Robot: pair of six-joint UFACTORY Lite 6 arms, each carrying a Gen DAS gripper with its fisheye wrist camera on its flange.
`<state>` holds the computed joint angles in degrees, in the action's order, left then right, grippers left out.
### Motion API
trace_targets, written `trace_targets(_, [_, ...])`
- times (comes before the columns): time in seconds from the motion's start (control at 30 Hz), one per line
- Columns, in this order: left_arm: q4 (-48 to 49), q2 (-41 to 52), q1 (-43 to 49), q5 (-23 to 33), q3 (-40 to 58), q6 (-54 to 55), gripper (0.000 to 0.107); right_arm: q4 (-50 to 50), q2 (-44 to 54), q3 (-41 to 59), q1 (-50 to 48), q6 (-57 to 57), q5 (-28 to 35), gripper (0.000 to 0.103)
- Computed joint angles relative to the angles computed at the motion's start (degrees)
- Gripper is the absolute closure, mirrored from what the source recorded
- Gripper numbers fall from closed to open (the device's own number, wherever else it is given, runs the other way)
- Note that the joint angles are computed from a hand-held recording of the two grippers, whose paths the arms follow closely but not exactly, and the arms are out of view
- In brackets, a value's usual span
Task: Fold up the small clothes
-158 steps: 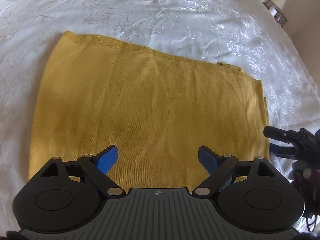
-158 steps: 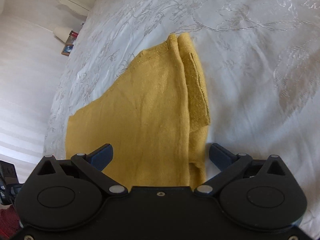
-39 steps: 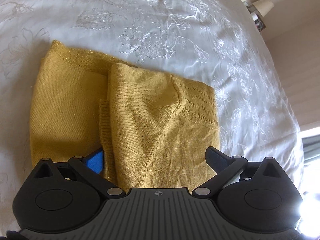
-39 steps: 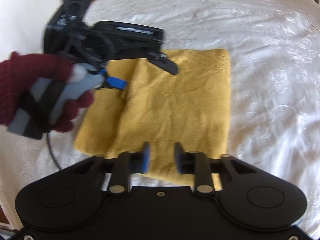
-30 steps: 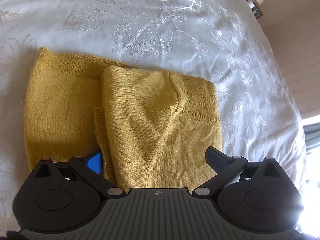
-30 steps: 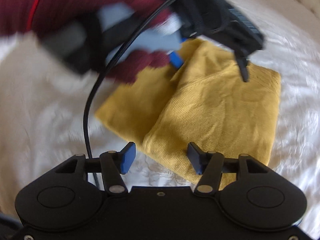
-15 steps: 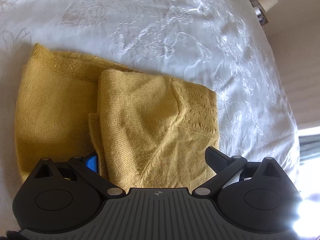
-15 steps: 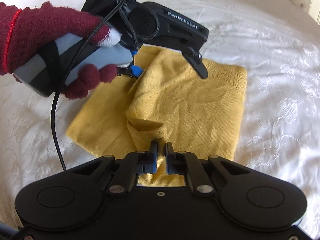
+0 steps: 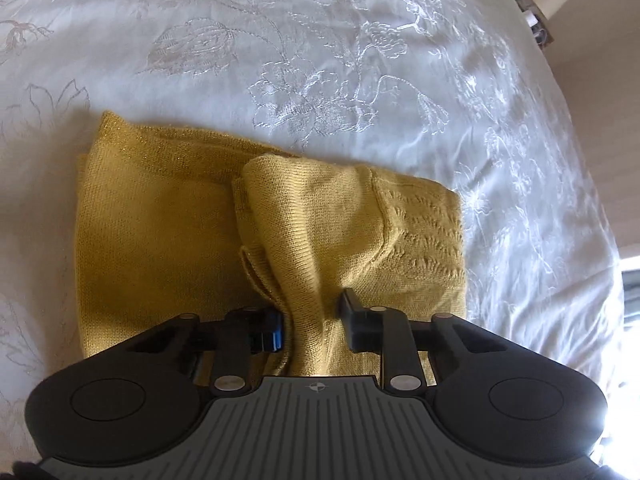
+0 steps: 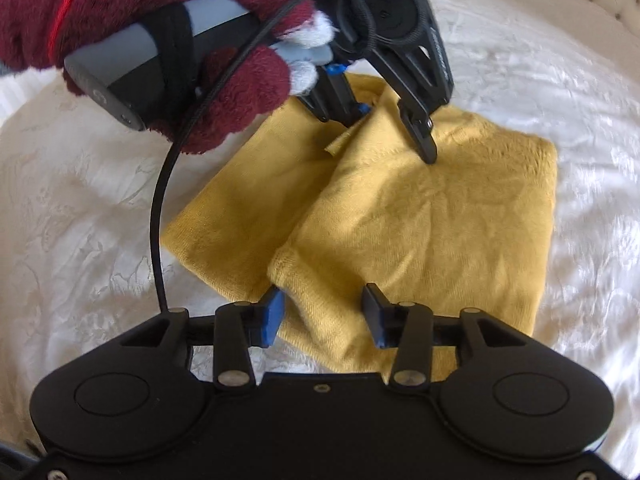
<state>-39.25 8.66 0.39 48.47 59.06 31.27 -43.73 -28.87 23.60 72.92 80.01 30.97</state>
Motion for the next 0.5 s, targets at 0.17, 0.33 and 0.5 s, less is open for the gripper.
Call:
trace_targets(0.17, [2.15,-5.14,-2.48,-2.36,-2.01,1.02,0.094,0.52,-3.14,-0.19,-0.14,-0.01,0.56,0.093])
trace_targets(0.33, [4.52,-14.34,-3.4,-0.01,-1.9,5.48,0.095,0.9,-13.35,1.04,2.86,6.51,8.19,0.092])
trace_targets(0.5, [4.42,-15.14,3.15,6.0,2.16,11.4,0.095,1.4,-12.0,5.2,2.79,7.03,5.06,0.092])
